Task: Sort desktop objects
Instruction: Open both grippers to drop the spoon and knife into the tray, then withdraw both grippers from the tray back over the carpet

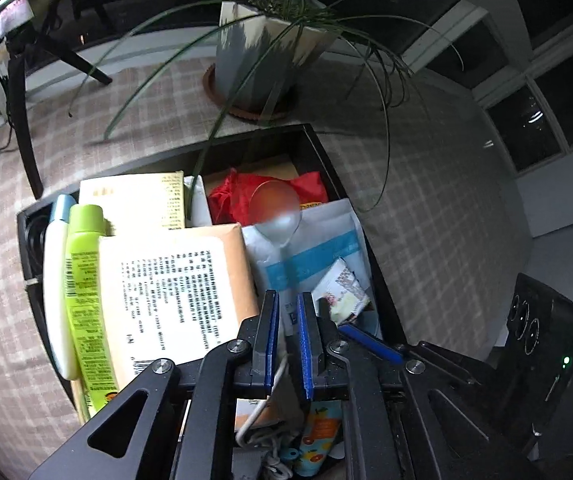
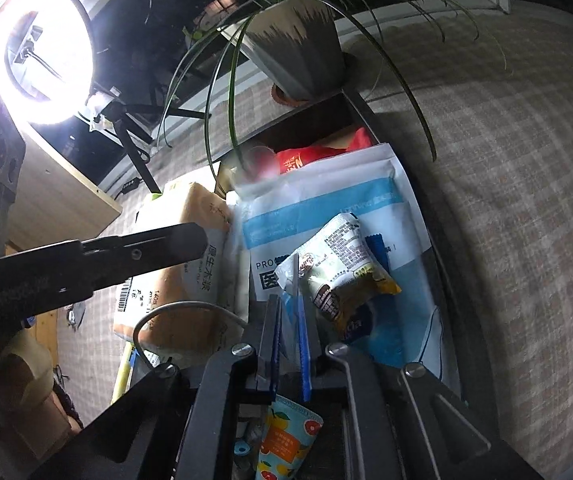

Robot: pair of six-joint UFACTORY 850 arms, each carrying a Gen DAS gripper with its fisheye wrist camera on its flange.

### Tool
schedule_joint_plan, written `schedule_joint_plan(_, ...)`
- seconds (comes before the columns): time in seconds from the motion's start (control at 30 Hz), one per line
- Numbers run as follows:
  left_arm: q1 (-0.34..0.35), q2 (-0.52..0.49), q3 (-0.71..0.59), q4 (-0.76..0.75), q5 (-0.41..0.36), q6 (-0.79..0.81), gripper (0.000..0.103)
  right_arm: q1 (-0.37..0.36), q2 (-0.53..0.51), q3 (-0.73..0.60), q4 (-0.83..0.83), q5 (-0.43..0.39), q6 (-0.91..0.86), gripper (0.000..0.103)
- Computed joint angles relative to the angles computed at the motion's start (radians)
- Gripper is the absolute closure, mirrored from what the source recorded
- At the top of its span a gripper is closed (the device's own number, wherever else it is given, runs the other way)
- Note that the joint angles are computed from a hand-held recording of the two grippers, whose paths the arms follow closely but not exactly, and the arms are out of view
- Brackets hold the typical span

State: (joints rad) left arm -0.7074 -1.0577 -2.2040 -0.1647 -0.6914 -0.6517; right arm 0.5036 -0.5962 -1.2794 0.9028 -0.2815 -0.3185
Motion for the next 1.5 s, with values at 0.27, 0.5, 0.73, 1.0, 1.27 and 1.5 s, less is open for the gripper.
schedule_joint_plan(0.27, -0.005, 0.086, 0.118, 0.030, 0.050, -0.006, 0.091, 0.003, 0.012, 0.007, -0.035, 0.005, 0.055, 0.092)
schedule_joint_plan(0.5, -0.012, 0.252, 0.354, 0.172, 0.124, -0.113, 0.091, 0.042, 0.060, 0.032, -0.172, 0.045, 0.191, 0.076)
schedule_joint_plan(0.73, -0.001, 0.484, 0.703, 0.412, 0.210, -0.325, 0.076, 0.115, 0.088, 0.013, -0.515, 0.059, 0.529, 0.065)
schedule_joint_plan(1.0, 0.078, 0.739, 1.090, 0.559, 0.270, -0.487, 0.066, 0.225, 0.029, -0.115, -0.774, 0.007, 0.800, 0.054)
schedule_joint_plan(1.27, 0.255, 0.989, 1.409, 0.611, 0.283, -0.507, 0.062, 0.337, -0.160, -0.414, -0.906, -0.131, 0.920, 0.044)
schedule_joint_plan(1.5, 0.508, 1.085, 1.538, 0.550, 0.304, -0.295, 0.061, 0.407, -0.422, -0.855, -0.897, -0.326, 0.871, 0.043)
